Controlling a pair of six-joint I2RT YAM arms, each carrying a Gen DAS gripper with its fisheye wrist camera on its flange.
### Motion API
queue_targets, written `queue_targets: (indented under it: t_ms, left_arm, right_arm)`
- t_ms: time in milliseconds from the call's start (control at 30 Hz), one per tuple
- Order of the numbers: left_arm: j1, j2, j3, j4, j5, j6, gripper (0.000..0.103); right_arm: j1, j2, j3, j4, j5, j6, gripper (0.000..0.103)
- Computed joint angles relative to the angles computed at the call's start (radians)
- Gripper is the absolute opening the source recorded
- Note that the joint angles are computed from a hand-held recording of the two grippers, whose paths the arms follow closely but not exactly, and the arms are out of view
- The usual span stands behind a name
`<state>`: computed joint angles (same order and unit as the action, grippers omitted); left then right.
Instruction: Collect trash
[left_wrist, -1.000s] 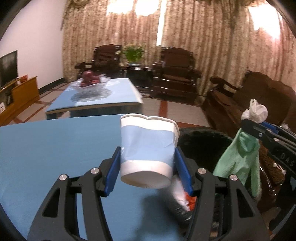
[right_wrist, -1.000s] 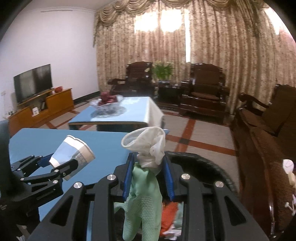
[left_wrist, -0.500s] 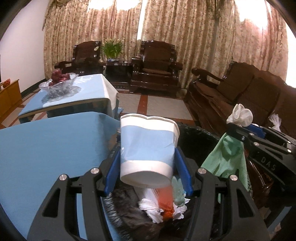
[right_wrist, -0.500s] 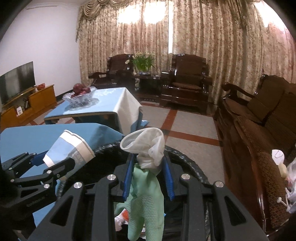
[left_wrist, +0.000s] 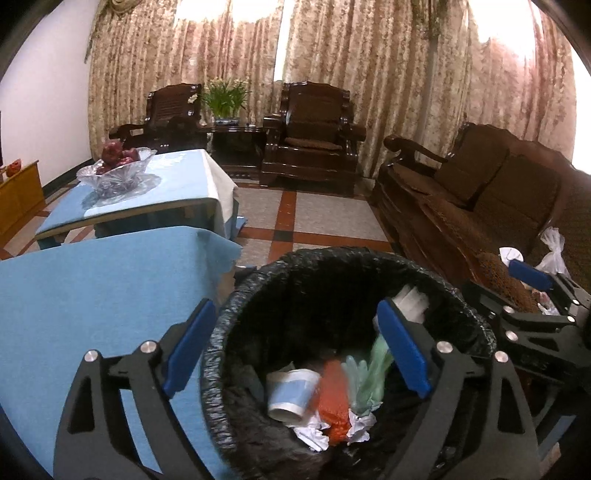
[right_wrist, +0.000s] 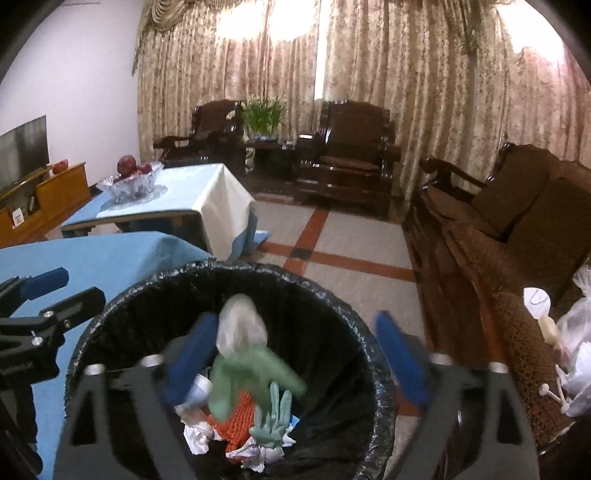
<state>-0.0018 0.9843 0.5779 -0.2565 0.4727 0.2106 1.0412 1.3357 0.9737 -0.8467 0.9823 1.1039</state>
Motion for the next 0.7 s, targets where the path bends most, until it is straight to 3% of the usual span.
queue_targets:
  t_ms: [467,700]
  left_arm:
    - [0.323,-0.064,0.091,-0.231,0.177,0.173,0.095]
    - [0.546,-0.126,0.150,-0.431,0.284,0.349,0.097]
  right_arm:
    - [0.130,0.051,0.125,-0.169,0.029,0.176,0.097]
    - [0.241,0.119,0.250,-0.288,0.042,0.284,0.097]
